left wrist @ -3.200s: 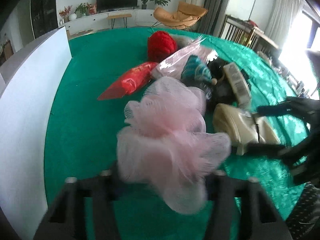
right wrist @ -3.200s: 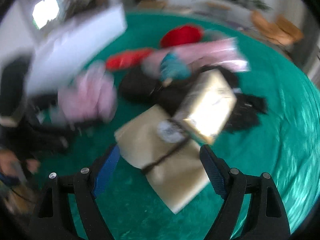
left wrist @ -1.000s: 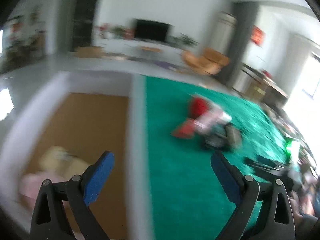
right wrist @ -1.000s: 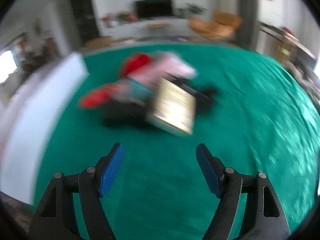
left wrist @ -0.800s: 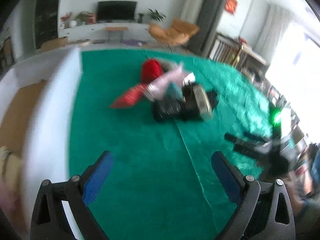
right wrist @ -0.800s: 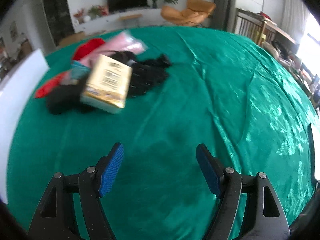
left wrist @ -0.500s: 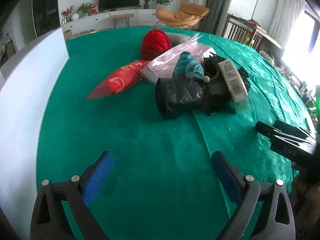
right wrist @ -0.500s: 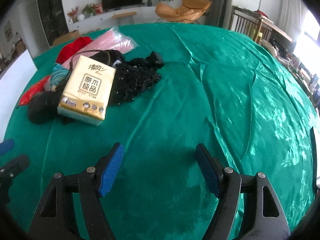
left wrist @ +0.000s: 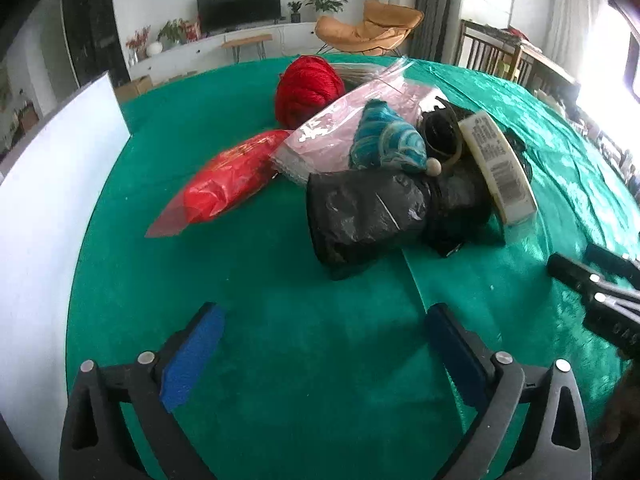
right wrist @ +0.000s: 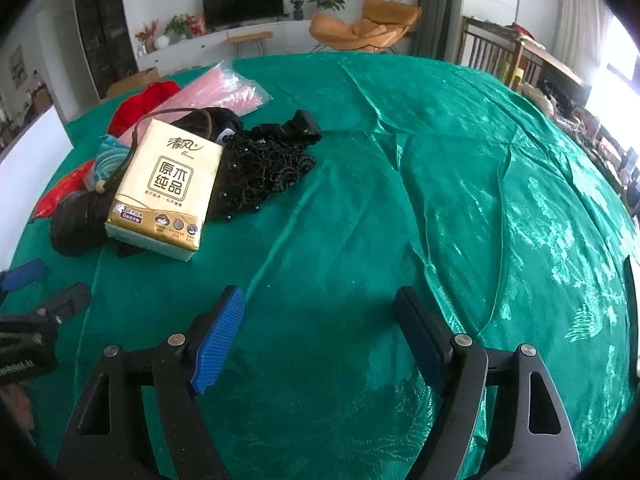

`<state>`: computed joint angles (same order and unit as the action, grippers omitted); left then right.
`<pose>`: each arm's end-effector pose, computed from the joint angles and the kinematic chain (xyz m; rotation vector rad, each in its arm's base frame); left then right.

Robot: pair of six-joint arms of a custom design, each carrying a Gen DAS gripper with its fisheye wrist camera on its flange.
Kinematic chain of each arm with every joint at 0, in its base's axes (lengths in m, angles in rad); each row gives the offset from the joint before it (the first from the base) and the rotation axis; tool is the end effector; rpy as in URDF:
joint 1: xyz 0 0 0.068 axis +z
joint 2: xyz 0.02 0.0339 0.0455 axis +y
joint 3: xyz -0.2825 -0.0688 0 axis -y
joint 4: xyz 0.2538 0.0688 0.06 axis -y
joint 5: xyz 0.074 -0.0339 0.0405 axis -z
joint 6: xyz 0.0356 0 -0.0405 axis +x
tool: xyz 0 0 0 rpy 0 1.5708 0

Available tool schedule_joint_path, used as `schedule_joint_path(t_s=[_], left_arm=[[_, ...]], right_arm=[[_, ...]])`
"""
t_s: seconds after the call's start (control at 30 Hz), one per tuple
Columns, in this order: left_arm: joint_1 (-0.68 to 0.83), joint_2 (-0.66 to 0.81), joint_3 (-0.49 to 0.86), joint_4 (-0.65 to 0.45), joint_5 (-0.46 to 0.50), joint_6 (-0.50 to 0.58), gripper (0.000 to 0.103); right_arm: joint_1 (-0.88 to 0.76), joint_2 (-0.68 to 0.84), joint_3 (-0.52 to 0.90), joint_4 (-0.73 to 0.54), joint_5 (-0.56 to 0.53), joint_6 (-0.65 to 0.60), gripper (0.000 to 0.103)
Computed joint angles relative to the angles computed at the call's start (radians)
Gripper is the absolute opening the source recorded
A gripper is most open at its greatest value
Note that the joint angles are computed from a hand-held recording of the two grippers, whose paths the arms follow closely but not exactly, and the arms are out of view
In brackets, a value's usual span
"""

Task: Organize soft objects
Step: 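Bring both open tools back over the remaining pile on the table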

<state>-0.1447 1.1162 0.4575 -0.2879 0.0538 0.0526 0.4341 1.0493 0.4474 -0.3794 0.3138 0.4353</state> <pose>0.1951 -0.0304 0.1705 0.2698 2.5041 -0.1051 0.1701 0.0667 0.1745 0.1206 2.4801 -0.0388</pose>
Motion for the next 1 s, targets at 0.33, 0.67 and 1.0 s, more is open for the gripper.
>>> schedule_joint_path(t_s=[0.33, 0.67, 1.0], left_arm=[[0.007, 0.001, 0.000, -0.001, 0.006, 0.005, 0.103], [0.008, 0.000, -0.001, -0.001, 0.006, 0.006, 0.103], [0.008, 0.000, -0.001, -0.001, 0.006, 0.006, 0.103]], right_arm=[[0.010, 0.000, -0.001, -0.001, 0.007, 0.010, 0.080], [0.007, 0.001, -0.002, 0.001, 0.005, 0.008, 0.080], [0.009, 0.002, -0.002, 0.001, 0.007, 0.010, 0.081]])
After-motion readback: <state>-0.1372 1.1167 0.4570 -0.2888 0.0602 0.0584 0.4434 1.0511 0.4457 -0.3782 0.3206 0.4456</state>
